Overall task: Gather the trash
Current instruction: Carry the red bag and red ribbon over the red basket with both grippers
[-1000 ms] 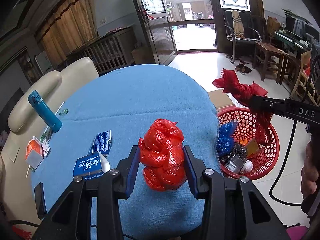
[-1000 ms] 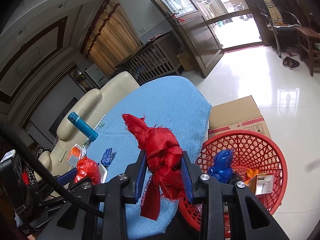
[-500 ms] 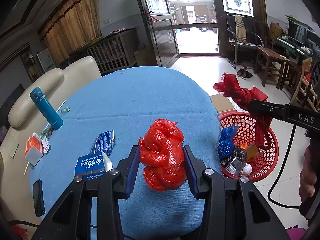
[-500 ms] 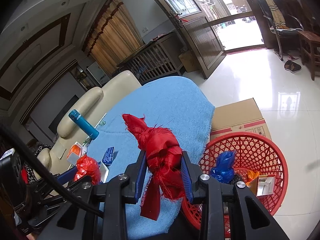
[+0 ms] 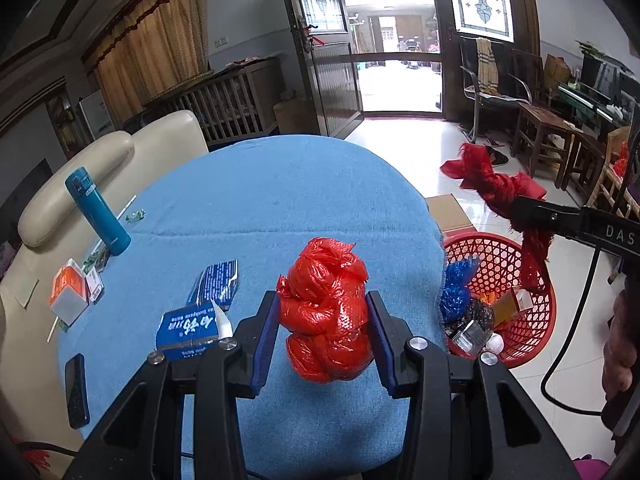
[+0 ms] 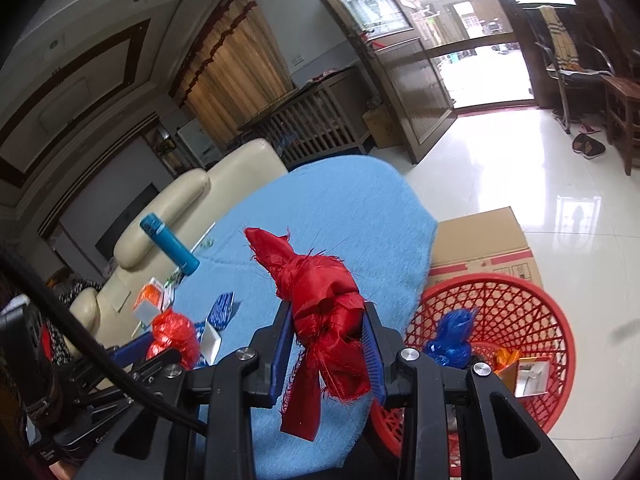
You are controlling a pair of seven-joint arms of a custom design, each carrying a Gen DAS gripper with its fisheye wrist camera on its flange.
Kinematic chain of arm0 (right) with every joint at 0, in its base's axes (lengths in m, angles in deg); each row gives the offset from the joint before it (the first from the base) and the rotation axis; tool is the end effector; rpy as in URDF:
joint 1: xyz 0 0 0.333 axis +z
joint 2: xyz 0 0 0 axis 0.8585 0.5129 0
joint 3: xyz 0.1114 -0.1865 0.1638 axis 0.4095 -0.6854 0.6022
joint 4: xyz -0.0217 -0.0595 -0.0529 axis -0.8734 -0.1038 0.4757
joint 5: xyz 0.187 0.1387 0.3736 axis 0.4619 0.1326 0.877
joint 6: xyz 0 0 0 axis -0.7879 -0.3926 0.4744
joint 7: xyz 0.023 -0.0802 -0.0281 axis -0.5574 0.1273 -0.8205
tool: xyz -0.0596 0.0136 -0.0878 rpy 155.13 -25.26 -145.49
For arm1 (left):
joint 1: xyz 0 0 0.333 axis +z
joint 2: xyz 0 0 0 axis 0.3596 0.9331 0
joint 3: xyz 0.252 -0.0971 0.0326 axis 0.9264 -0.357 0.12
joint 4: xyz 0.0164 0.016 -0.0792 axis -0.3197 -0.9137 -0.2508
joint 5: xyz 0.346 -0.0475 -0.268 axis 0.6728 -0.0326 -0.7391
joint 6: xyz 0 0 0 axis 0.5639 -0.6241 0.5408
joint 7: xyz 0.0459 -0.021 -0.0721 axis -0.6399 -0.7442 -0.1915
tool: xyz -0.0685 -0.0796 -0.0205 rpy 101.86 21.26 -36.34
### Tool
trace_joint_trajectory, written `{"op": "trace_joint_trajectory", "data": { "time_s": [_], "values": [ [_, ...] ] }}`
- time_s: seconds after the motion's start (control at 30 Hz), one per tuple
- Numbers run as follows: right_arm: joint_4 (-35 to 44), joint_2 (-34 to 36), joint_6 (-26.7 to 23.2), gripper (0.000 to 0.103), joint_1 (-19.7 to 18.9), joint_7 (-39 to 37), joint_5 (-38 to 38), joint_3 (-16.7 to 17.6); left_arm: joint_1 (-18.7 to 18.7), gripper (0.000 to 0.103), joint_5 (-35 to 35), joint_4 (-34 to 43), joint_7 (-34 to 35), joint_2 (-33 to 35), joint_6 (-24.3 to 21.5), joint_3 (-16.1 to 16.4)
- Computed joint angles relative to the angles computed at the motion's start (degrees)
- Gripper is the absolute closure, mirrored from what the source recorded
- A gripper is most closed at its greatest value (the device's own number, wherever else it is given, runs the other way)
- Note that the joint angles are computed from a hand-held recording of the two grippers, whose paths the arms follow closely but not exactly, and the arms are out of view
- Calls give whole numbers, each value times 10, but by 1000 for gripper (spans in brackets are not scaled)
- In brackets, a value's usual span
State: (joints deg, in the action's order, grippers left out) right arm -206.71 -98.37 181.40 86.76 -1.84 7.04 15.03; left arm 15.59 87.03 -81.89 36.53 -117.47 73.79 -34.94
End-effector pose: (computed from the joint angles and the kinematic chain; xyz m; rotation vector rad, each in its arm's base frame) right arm 0.4457 0.0271 0.4899 -1.4252 1.6003 -0.2480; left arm 0.4429 -0.2323 0.5407 -1.4682 1.9485 -0.6583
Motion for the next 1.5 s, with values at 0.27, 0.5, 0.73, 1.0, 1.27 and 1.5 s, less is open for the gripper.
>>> {"op": "trace_joint_trajectory", "data": {
  "time_s": [0.27, 0.5, 0.73, 1.0, 1.27, 1.5],
  "values": [
    [-1, -7, 0, 68, -16, 9, 4, -12, -5, 58, -9, 78, 25, 56, 0, 10],
    [-5, -19, 9, 68, -33, 11, -6, -5, -15, 58, -7, 77, 29, 46, 27, 6],
    [-6, -24, 14, 68, -45, 24, -14, -12, -25, 58, -26, 89, 41, 62, 8, 14],
    [-7, -27, 21, 68, -53, 33, -21, -25, -34, 58, -33, 119, 63, 94, 9, 16],
    [-5, -19, 14, 68, -54, 32, -4, -55, -63, 58, -75, 180, 98, 166, -17, 32],
    [-10, -32, 21, 68, -49, 18, 16, -80, -67, 58, -11, 196, 78, 179, -13, 10]
  ]
}}
